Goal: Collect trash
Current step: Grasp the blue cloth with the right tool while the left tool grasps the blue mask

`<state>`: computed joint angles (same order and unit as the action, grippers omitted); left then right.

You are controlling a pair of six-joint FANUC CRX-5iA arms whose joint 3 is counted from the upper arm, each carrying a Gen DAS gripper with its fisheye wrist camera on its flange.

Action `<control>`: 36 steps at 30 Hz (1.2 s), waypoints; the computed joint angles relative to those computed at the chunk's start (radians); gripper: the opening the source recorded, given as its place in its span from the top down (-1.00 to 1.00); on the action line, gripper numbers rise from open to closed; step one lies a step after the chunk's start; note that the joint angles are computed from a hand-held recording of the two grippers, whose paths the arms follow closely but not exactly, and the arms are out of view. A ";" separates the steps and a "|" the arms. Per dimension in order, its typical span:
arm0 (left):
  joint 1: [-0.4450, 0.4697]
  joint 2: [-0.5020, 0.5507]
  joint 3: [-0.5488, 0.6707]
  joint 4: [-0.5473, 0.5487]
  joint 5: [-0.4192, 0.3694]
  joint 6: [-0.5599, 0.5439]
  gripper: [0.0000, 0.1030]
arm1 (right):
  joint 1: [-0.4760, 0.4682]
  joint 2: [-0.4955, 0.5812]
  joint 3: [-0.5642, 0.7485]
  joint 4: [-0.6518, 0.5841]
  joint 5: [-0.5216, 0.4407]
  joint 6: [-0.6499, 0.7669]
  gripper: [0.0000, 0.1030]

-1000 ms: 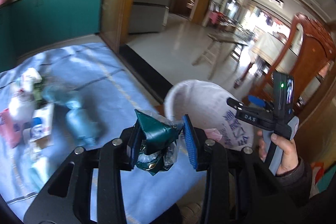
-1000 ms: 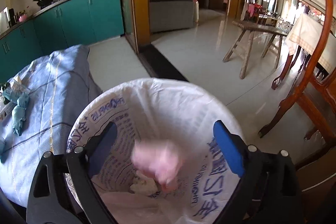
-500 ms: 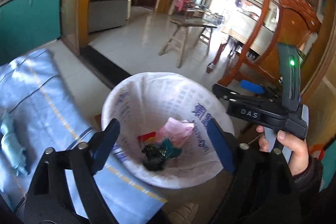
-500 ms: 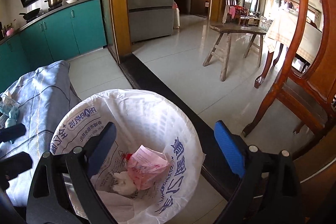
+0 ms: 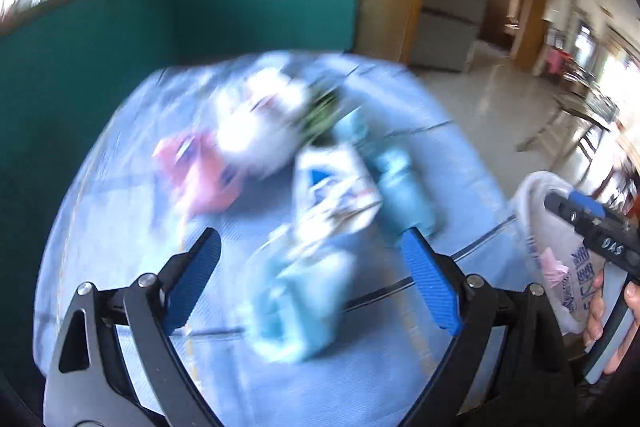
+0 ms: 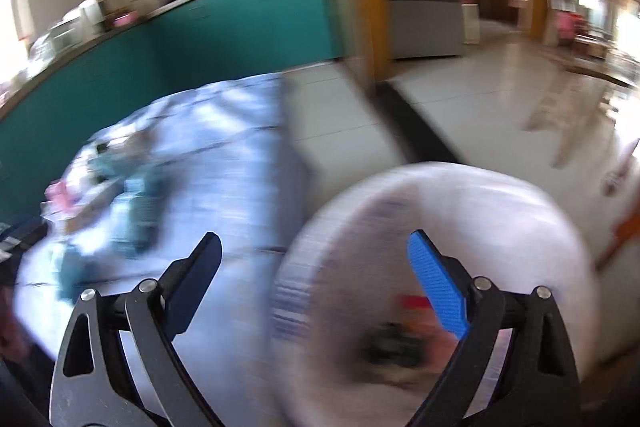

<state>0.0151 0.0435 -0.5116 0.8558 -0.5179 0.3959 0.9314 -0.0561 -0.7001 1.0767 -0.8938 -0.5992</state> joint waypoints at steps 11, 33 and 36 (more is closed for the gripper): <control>0.078 -0.023 -0.051 0.040 -0.019 -0.098 -0.78 | -0.133 0.339 0.381 -0.130 0.261 0.476 -0.44; 0.031 0.044 -0.002 -0.027 -0.014 -0.075 -0.13 | -0.029 0.170 0.174 -0.104 0.239 0.302 0.30; 0.045 0.042 -0.007 -0.013 -0.026 -0.089 0.26 | -0.022 0.185 0.180 -0.110 0.240 0.304 0.25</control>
